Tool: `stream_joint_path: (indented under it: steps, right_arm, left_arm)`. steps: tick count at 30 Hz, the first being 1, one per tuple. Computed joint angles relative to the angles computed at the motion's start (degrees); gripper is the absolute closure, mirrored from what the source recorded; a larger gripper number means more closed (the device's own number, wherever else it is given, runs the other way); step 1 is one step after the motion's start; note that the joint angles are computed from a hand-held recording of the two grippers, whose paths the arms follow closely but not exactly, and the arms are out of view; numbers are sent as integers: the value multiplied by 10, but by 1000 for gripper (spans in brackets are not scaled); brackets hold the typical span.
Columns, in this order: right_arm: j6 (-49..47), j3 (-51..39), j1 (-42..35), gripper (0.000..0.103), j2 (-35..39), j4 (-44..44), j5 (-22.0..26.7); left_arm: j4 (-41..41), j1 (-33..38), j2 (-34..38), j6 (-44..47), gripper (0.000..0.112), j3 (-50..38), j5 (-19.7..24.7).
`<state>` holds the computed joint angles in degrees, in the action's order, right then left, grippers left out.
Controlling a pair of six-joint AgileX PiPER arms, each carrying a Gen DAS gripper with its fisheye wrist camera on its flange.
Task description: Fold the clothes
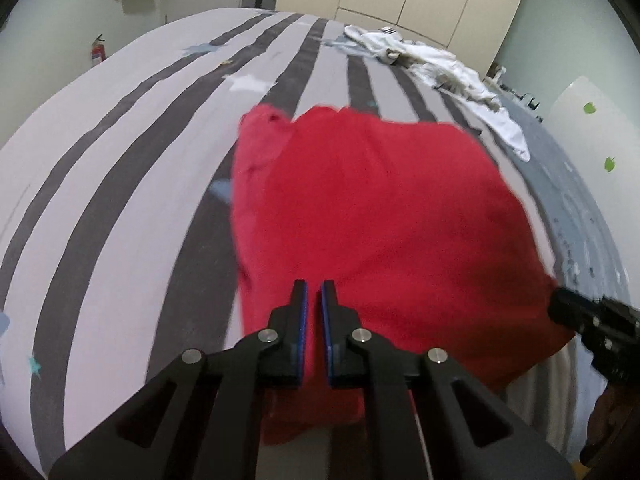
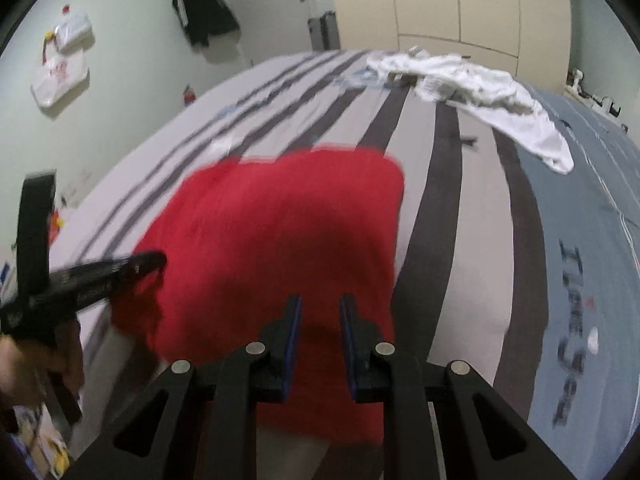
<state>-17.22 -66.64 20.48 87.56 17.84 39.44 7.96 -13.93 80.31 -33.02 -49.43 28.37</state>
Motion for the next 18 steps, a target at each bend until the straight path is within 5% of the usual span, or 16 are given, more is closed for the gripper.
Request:
stream_joint_path:
  steps: [7,18]
  right_arm:
    - [-99,128,-15,91,-17,72,-102]
    - [-33,107,-39,92,-63,9,-10]
  left_arm:
    - [-28,14,-4,39,110,15,-15]
    - [20,-8,-93,-43,104,71,61]
